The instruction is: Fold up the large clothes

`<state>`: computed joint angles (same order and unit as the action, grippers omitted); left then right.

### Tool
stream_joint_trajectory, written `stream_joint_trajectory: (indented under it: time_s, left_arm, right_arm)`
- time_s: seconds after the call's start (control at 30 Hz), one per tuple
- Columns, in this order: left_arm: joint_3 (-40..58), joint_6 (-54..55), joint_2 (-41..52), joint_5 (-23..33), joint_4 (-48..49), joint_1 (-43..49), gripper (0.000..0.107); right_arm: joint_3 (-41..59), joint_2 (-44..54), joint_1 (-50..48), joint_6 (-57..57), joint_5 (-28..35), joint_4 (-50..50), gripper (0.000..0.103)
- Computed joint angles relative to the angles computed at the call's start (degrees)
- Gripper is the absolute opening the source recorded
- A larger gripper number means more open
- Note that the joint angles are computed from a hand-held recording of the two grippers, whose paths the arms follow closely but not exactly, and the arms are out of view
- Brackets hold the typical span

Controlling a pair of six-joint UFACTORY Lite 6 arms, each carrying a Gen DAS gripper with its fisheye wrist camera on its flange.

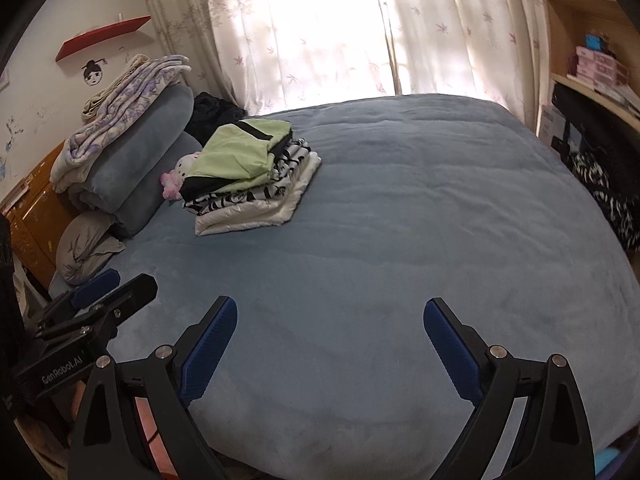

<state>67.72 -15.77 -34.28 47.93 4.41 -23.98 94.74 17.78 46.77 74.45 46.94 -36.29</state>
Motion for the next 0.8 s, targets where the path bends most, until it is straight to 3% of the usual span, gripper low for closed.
stream_joint_trajectory:
  time_s: [0.17, 0.27, 0.53, 0.8]
  left_arm:
    - [-11.05, -26.42, -5.12, -0.11, 24.74, -17.85, 0.083]
    - [-15.62, -32.05, -6.18, -0.18, 28.18, -21.36, 0.083]
    - [-20.86, -29.65, -3.77, -5.13, 24.46, -16.73, 0.083]
    - [-20.12, -21.84, -0.61, -8.22, 18.48, -11.11, 0.083]
  right_arm:
    - [-17.86, -8.14, 4.33, 16.59, -2.79, -7.42, 0.096]
    - [-24.60, -11.27, 5.47, 22.83, -4.21, -10.20, 0.097]
    - [-34.23, -13.41, 7.62, 30.21, -6.43, -12.27, 0.099]
    - [-30.30, -8.94, 3.18, 26.43, -8.93, -12.35, 0.099]
